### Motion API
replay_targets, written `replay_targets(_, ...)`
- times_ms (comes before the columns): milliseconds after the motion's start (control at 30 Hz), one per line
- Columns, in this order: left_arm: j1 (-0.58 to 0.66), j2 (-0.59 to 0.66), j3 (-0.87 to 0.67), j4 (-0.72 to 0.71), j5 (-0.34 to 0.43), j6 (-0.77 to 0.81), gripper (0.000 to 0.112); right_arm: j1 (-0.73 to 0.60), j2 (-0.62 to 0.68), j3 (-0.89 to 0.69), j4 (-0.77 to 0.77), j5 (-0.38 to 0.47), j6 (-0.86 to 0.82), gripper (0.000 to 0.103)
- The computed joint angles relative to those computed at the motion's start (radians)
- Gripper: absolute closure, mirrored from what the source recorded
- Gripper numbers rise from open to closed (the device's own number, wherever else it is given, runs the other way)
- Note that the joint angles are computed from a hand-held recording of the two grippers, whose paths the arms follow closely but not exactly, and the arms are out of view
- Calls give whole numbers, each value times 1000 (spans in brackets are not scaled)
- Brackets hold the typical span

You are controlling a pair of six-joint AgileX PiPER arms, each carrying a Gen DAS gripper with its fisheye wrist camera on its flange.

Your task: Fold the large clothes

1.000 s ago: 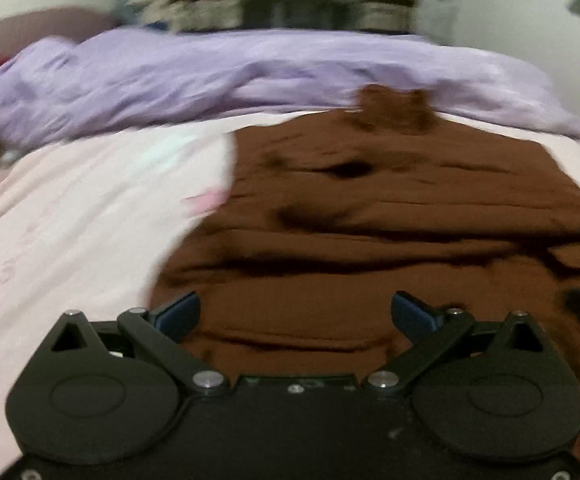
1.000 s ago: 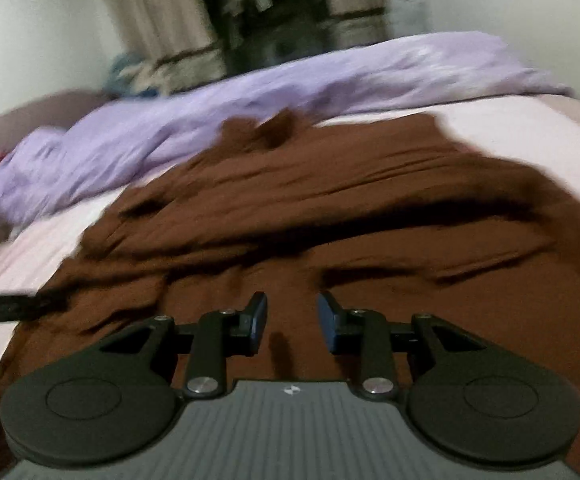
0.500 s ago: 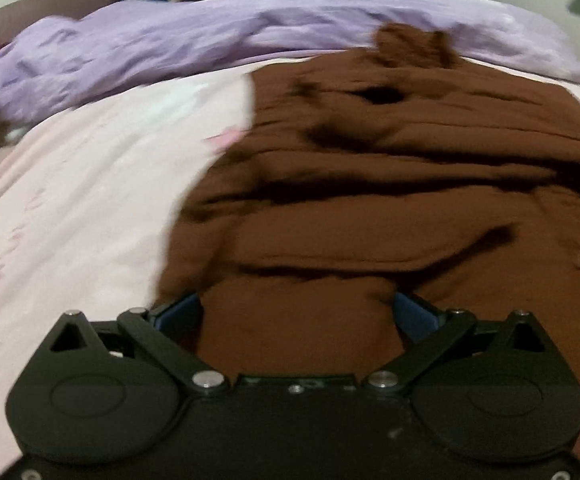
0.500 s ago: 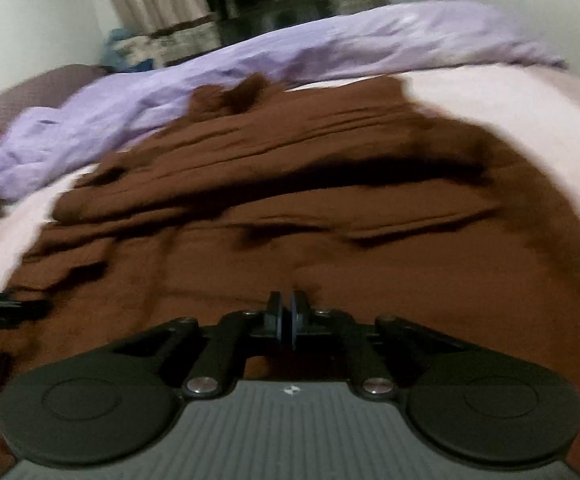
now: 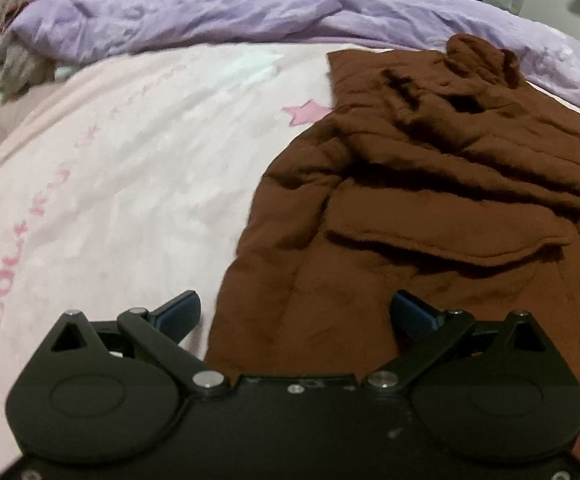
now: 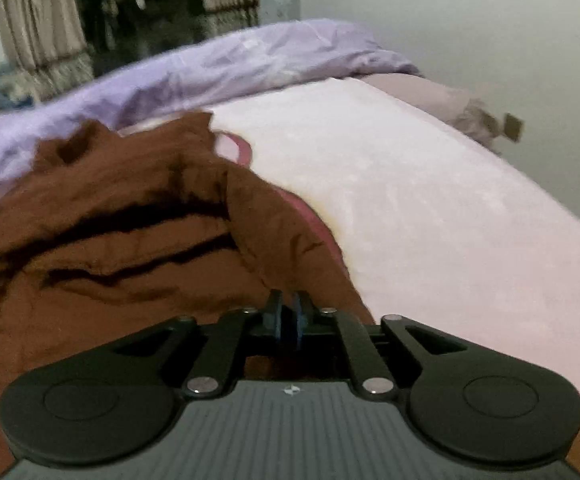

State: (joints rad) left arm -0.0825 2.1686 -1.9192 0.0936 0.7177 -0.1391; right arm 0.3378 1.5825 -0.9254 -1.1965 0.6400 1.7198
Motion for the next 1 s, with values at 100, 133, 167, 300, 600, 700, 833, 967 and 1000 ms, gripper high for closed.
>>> replay_targets(100,-32,-13,-21,-19,17,15,9,136,67,-96,-4,202,-23,78)
replay_targets(133,-46,-22,-18,-10,13,12,9,159,71,-108,-16,208,-29,78)
replay_targets(167,-61,-38,-3,-8,-1,17,9,180,68,-115,-23,192,-27,78)
replay_targets(300,-137,-77,57,-10,-55,23,9,237,43,-129,-60,9,12,76)
replay_targets(600,-271,24,-12,57,14,22,9,295,176,-264,106,-144,-186,76)
replay_targets(700,-279,3,50,90,-36,-8,9,271,209,-281,190,-150,-255,75)
replay_targets(833,-273,-11,82,88,-53,6,9,233,163,-177,134,-252,-227,76)
replay_targets(967,-213,-58,153,-2,-88,96,9,133,85,-78,217,-411,-291,94)
replay_targets(1000,-200,-76,167,-38,-82,114,9,110,68,-59,262,-440,-336,94)
